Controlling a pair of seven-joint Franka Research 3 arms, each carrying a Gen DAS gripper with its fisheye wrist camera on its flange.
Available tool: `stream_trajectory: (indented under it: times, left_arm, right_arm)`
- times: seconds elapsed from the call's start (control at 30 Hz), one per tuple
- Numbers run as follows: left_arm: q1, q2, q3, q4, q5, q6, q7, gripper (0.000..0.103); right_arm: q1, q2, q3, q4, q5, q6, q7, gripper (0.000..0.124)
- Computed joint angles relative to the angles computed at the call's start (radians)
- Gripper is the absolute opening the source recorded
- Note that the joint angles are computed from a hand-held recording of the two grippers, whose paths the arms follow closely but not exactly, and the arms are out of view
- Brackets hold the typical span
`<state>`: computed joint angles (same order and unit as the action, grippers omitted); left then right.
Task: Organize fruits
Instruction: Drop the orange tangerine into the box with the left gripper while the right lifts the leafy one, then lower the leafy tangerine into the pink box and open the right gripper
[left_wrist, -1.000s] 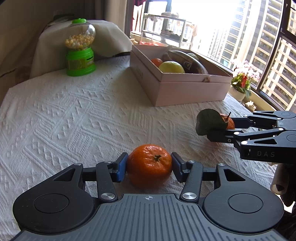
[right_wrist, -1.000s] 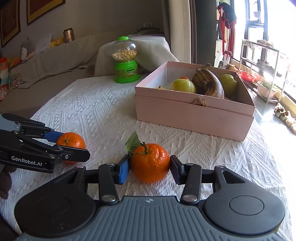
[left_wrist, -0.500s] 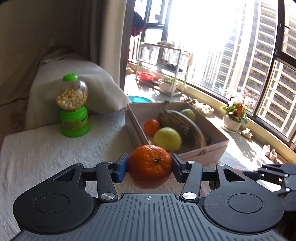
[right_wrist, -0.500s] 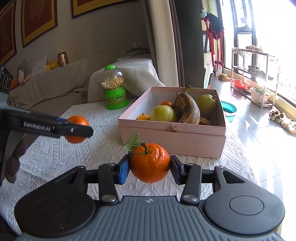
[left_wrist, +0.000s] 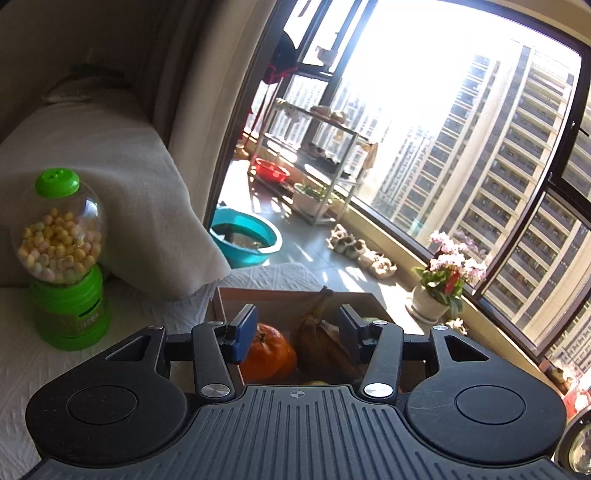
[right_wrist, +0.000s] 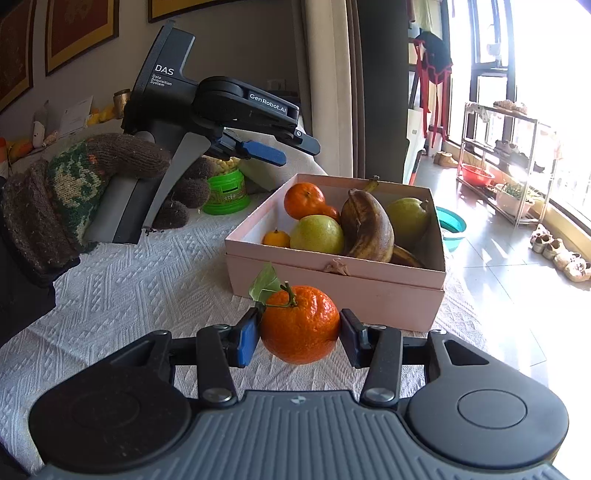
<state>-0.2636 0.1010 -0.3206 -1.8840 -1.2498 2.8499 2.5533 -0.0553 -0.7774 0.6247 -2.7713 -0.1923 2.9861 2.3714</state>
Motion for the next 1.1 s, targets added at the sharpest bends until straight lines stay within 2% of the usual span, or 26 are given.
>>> stream_trajectory:
  times: [0.13,0.2,0.23,0.37,0.5,0.57,0.63,0.77,0.9,0.97,1.03,1.07,1.1]
  left_arm:
    - [-0.009,-0.141,0.024,-0.16,-0.197,0.039,0.211,0.053]
    - [-0.032,-0.214,0.051,-0.249,-0.272,0.049,0.286,0.053]
    - [-0.041,-0.251,0.064,-0.3,-0.285,0.047,0.286,0.053]
    - [-0.071,-0.338,0.102,-0.449,-0.173,0.01,0.144,0.053]
    - [-0.111,-0.385,0.129,-0.531,-0.089,0.035,0.13,0.053]
    - [-0.127,-0.392,0.14,-0.55,-0.042,0.064,0.117,0.053]
    - [-0.146,-0.39,0.144,-0.562,-0.007,0.111,0.105,0.053]
    - [-0.193,-0.398,0.177,-0.597,0.008,0.168,0.094,0.053]
    - [-0.221,-0.376,0.181,-0.616,0.085,0.216,0.009,0.053]
    - [-0.263,-0.356,0.185,-0.617,0.085,0.288,0.018,0.054]
    - [-0.292,-0.329,0.183,-0.614,0.109,0.353,0.002,0.056]
    - [-0.283,-0.316,0.159,-0.616,0.144,0.384,-0.038,0.058]
    - [-0.246,-0.309,0.117,-0.621,0.196,0.398,-0.096,0.063]
  right_arm:
    - [-0.058,0.041,0.009,0.043,-0.021,0.016,-0.012,0.046]
    - [-0.129,0.082,0.032,0.091,-0.039,0.04,-0.013,0.046]
    - [-0.165,0.106,0.044,0.117,-0.047,0.054,-0.013,0.046]
    - [-0.358,0.267,0.134,0.288,-0.081,0.099,-0.004,0.046]
    - [-0.557,0.434,0.28,0.464,-0.184,0.092,0.054,0.046]
    - [-0.612,0.493,0.331,0.525,-0.234,0.051,0.087,0.05]
    - [-0.599,0.493,0.321,0.528,-0.252,0.04,0.112,0.055]
    - [-0.456,0.372,0.195,0.411,-0.245,0.072,0.136,0.072]
    - [-0.275,0.235,0.083,0.272,-0.213,0.012,0.138,0.077]
    - [-0.203,0.172,0.067,0.212,-0.19,-0.047,0.155,0.082]
    - [-0.164,0.133,0.085,0.172,-0.182,-0.117,0.2,0.084]
    - [-0.144,0.13,0.096,0.155,-0.176,-0.155,0.232,0.084]
    - [-0.126,0.143,0.095,0.146,-0.171,-0.173,0.253,0.084]
